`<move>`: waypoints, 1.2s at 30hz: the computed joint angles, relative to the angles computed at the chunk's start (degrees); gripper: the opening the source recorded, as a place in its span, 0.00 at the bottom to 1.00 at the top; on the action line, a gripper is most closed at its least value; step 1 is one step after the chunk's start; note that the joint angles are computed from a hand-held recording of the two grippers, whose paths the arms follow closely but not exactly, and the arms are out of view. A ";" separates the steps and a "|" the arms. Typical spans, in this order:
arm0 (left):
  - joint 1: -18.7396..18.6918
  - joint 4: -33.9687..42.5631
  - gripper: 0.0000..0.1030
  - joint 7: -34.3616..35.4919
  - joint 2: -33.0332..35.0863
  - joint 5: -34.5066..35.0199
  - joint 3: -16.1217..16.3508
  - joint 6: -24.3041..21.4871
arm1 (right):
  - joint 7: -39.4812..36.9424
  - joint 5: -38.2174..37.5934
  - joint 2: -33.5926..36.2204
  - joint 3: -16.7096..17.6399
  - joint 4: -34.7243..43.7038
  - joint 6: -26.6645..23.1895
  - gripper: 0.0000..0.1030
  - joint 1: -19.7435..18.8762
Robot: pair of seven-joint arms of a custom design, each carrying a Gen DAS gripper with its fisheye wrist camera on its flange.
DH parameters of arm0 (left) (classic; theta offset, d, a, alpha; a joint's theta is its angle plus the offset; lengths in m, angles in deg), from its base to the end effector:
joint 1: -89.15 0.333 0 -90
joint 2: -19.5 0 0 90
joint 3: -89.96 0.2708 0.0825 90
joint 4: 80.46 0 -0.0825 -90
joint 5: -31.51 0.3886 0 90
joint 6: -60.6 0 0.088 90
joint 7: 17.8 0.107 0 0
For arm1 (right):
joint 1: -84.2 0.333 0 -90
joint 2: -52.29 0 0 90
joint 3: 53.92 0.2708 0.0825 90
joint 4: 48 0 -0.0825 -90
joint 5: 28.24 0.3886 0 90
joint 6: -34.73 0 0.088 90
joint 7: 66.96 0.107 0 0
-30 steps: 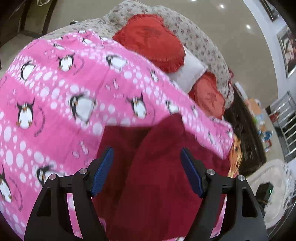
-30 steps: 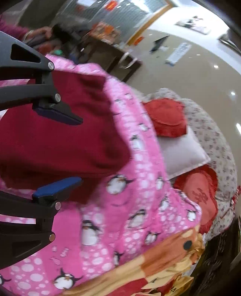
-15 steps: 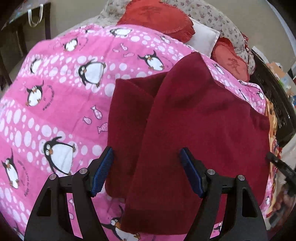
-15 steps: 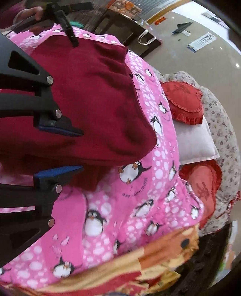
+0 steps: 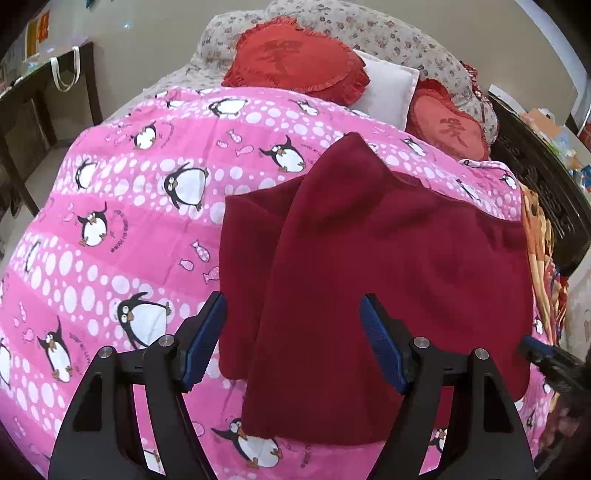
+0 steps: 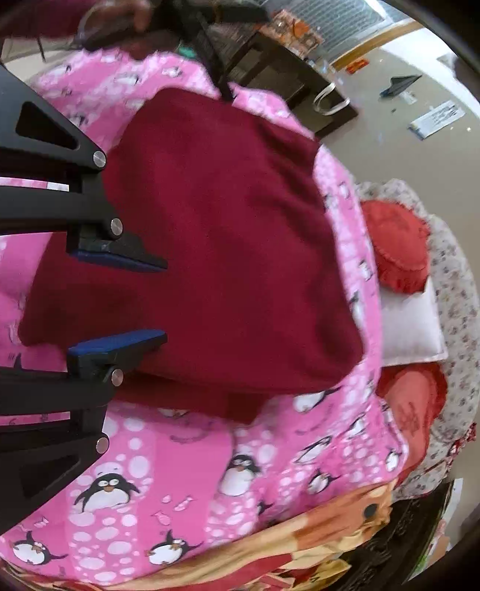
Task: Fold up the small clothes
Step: 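Release the hem with both tools and pull them back from the fold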
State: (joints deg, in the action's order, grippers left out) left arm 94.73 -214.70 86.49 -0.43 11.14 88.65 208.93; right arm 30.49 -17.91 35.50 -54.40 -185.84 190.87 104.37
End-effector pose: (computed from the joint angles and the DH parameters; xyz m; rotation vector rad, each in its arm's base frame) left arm 0.5038 0.0436 0.4904 -1.9846 1.8488 -0.7806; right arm 0.4819 0.1653 0.4488 -1.8607 1.7326 -0.2796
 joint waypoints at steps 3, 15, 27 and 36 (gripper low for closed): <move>0.31 -0.89 0.72 -0.30 -1.23 1.35 -0.42 0.09 | 1.47 -2.93 2.54 0.90 1.10 -2.10 0.30 -1.32; -1.19 2.92 0.72 0.75 2.90 1.23 -0.66 0.81 | 1.67 -3.93 3.24 0.60 4.66 4.20 0.40 -1.27; -0.79 28.57 0.74 -11.38 28.00 9.82 -1.88 -1.97 | 10.36 -7.08 23.70 1.88 26.40 4.68 0.40 -6.78; 0.95 27.18 0.82 -7.68 27.36 4.49 -2.32 -1.13 | 7.94 -6.79 27.85 5.20 31.38 1.85 0.41 -10.46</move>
State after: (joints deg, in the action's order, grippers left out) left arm 95.68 -187.53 78.80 26.94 15.63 86.34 207.80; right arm 38.44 -24.71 63.35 -49.20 -154.46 192.71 93.90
